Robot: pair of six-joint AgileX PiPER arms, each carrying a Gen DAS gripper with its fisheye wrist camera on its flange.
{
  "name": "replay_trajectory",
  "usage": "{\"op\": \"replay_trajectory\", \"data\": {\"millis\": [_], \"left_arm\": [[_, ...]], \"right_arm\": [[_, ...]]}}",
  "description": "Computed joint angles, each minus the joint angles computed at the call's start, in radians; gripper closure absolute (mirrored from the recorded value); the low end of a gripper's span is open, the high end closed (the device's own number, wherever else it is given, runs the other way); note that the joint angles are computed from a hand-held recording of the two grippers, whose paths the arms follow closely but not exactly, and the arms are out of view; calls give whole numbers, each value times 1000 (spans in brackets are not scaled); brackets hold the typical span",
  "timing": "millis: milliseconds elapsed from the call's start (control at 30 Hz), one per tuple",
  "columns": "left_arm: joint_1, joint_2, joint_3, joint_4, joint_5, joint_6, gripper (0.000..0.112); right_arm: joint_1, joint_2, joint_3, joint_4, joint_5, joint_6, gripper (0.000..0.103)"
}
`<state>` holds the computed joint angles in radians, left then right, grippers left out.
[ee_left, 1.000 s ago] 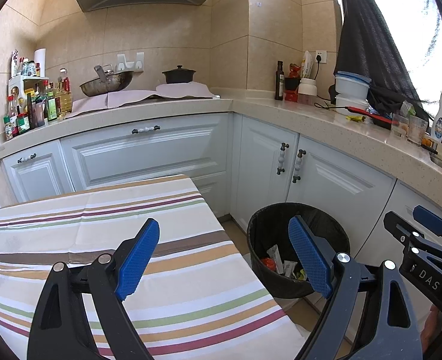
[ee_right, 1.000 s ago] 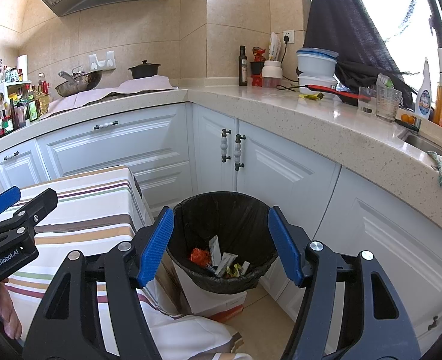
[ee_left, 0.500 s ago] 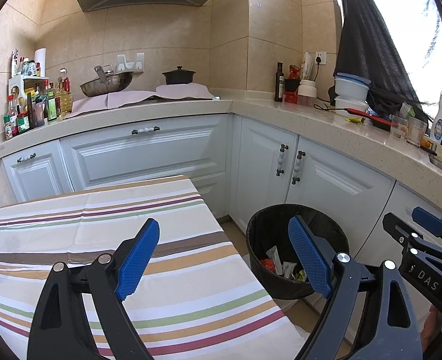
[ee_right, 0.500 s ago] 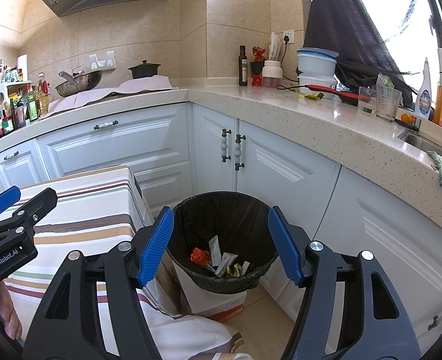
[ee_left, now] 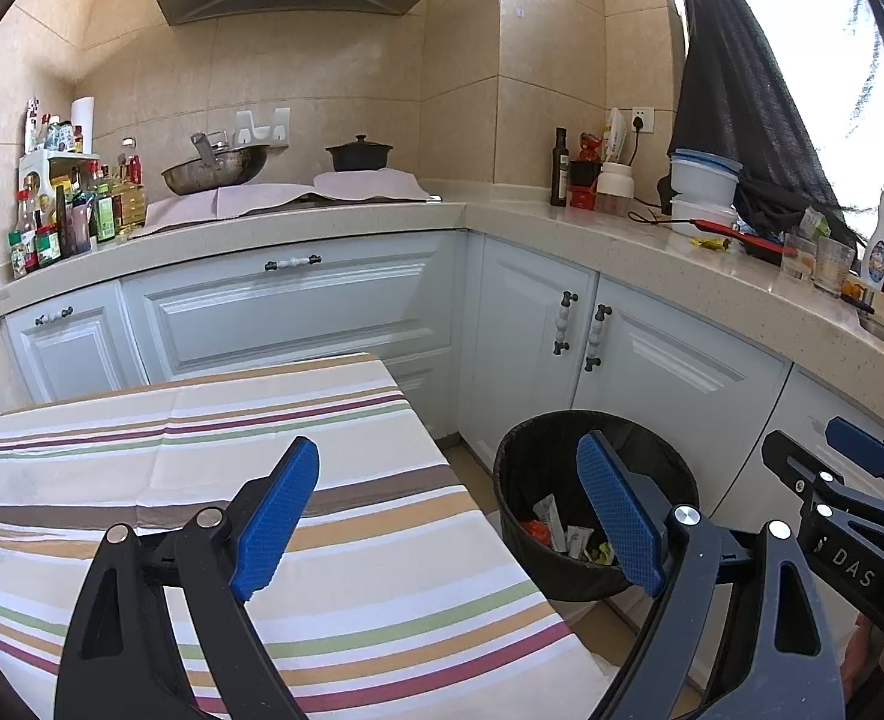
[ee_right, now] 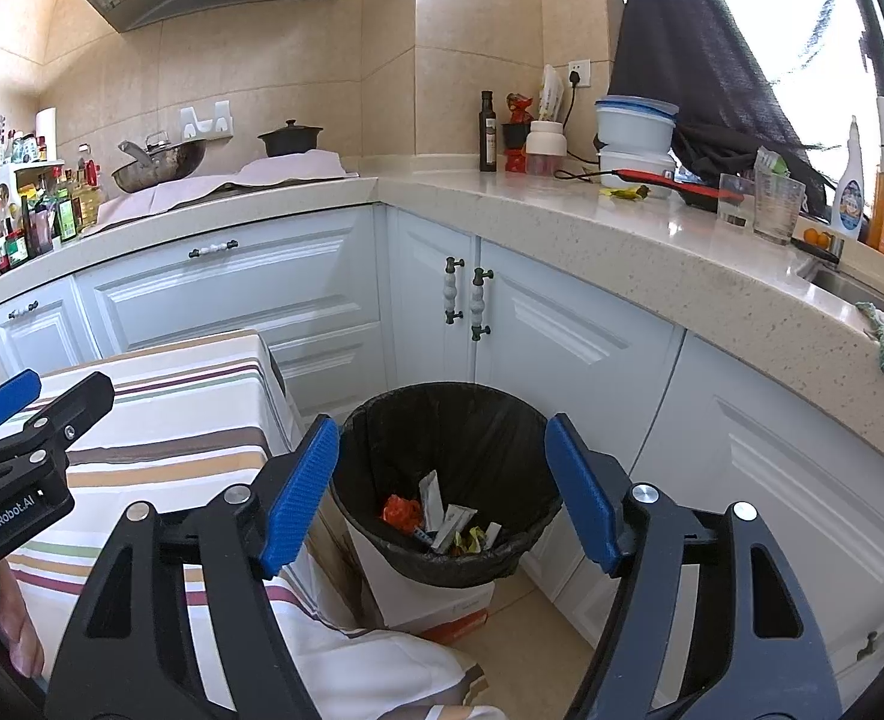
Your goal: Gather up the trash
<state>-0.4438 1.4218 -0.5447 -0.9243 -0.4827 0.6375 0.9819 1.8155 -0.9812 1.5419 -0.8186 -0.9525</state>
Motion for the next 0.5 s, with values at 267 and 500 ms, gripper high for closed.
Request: {"op": "replay_trajectory", "data": {"millis": [267,500], "left_arm": [[24,4,-3,59,48,-43,26],[25,-2,18,110,21,-109,21]], "right_arm": [[-4,-1,-5,6,6,-15,33],[-6,3,-8,8,11,-19,33]]}}
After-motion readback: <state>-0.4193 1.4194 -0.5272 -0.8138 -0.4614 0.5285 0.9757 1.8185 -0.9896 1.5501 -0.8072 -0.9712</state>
